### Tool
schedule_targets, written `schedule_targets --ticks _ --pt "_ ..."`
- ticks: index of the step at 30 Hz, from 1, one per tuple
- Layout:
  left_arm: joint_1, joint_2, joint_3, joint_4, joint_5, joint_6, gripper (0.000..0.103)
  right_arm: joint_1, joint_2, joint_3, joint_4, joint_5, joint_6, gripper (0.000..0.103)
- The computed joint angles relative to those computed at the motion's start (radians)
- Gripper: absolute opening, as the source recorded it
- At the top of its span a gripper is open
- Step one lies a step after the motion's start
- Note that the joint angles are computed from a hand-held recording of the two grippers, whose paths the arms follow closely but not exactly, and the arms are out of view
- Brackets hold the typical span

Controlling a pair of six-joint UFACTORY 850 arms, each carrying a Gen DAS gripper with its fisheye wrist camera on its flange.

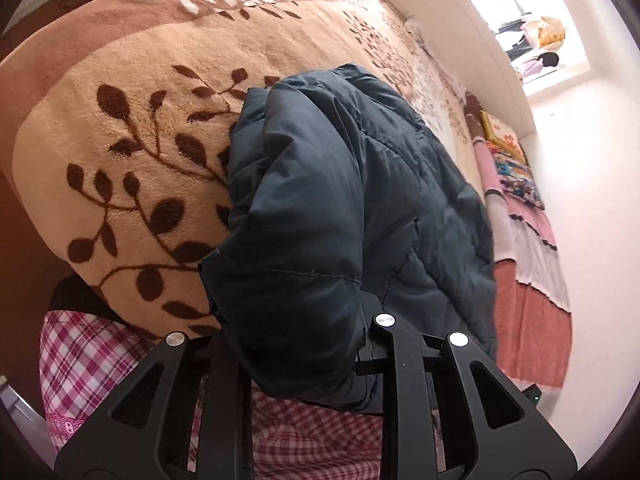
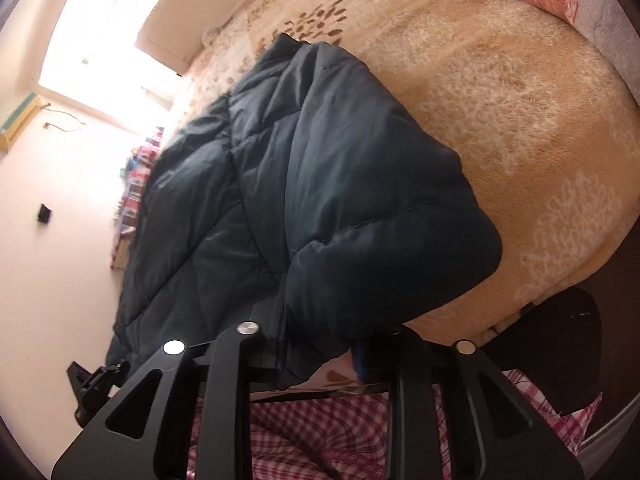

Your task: Fold large clothes

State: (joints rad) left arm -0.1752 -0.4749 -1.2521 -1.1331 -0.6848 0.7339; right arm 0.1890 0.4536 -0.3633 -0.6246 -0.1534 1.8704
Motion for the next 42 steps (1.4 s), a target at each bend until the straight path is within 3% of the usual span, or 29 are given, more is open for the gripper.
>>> schedule_targets --ticks 4,9,12,14,16,18,22,26,33,38,42 --pt "-0.009 -0.003 -0.011 0.045 0.028 -0.033 0.028 0.011 -0.007 -0.028 0.161 -0.079 -0.148 0.046" --pt "-0.009 -0.005 -0.007 0.065 0.042 -0.062 0.041 0.053 0.052 -0.047 0.266 -0.226 -0.299 0.047" --pt "-0.008 -0.004 -0.002 0.063 0.050 -0.057 0.048 0.136 0.069 -0.089 0.114 -0.389 -0.202 0.038" --pt "-0.012 0.002 0.006 0.083 0.073 -0.065 0.055 0.169 0.051 -0.124 0.024 -0.438 -0.171 0.025" --pt "-0.019 0.010 0.012 0.116 0.104 -0.084 0.064 0.171 0.021 -0.161 -0.017 -0.418 -0.196 0.019" --pt "-0.021 0.014 0.017 0.117 0.117 -0.071 0.065 0.161 -0.043 -0.219 -0.057 -0.371 -0.228 0.017" --pt "-0.020 0.015 0.019 0.107 0.119 -0.062 0.065 0.098 -0.232 -0.368 -0.067 -0.232 -0.365 0.011" --pt "-0.013 0.012 0.024 0.072 0.112 -0.042 0.067 0.062 -0.452 -0.568 0.026 -0.173 -0.594 0.010" --pt "-0.007 0.008 0.027 0.030 0.076 0.003 0.067 -0.004 -0.706 -0.812 0.270 -0.211 -0.885 0.010" --pt "-0.015 0.008 0.010 0.098 0.078 -0.016 0.067 -0.031 -0.843 -0.937 0.315 -0.314 -0.935 0.009" --pt "-0.015 0.013 0.020 0.071 0.089 0.022 0.067 -0.044 -0.898 -0.965 0.359 -0.340 -0.953 0.009"
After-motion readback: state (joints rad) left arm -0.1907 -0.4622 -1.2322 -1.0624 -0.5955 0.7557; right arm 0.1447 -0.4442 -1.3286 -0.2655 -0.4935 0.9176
